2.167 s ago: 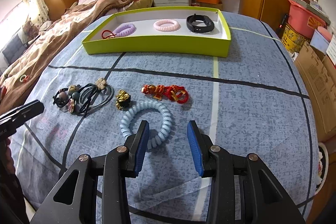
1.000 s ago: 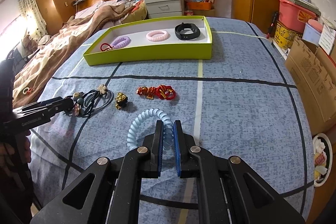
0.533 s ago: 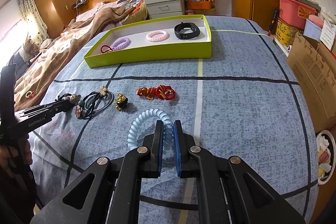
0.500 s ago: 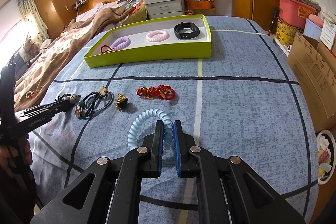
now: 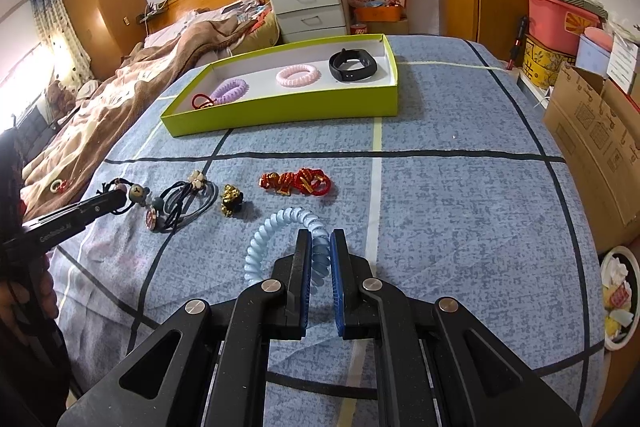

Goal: Organize jewelry
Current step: 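Carry the light-blue coil tie and black charm tie into the green box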

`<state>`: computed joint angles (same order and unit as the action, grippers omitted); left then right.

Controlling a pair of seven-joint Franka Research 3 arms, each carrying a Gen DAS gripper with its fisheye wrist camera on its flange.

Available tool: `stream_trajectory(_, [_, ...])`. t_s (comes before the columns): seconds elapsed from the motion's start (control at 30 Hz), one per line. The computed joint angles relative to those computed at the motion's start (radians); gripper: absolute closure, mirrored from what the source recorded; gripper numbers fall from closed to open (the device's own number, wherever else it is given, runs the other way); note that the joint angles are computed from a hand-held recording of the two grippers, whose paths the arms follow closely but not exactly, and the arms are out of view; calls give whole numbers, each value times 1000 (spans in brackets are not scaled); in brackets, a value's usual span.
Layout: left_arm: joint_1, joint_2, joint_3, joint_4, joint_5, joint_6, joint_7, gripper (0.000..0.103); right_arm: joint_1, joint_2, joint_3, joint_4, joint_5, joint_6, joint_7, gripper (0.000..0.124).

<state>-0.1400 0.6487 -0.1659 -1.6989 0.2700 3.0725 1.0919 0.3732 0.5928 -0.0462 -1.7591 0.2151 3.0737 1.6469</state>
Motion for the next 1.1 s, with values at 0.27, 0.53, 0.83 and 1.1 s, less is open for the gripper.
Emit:
stream_trajectory(0.27, [17,-6,-28,2,-4,21,25,89,-6,-8,7,-8,10,17,-10,114])
stream_trajectory(0.53, [46,-4,-73,18,-13,34,72,89,-17,-9,19,-1,20,23,-26,114])
stream_trajectory(0.83, [61,30,-121,101,-31,15,148,89,-28,12,18,67,26,15,-35,114])
stream_trajectory(1.1, [73,124,-177,270,-83,-55,231,89,-35,83,-7,216,16,-35,-14,114])
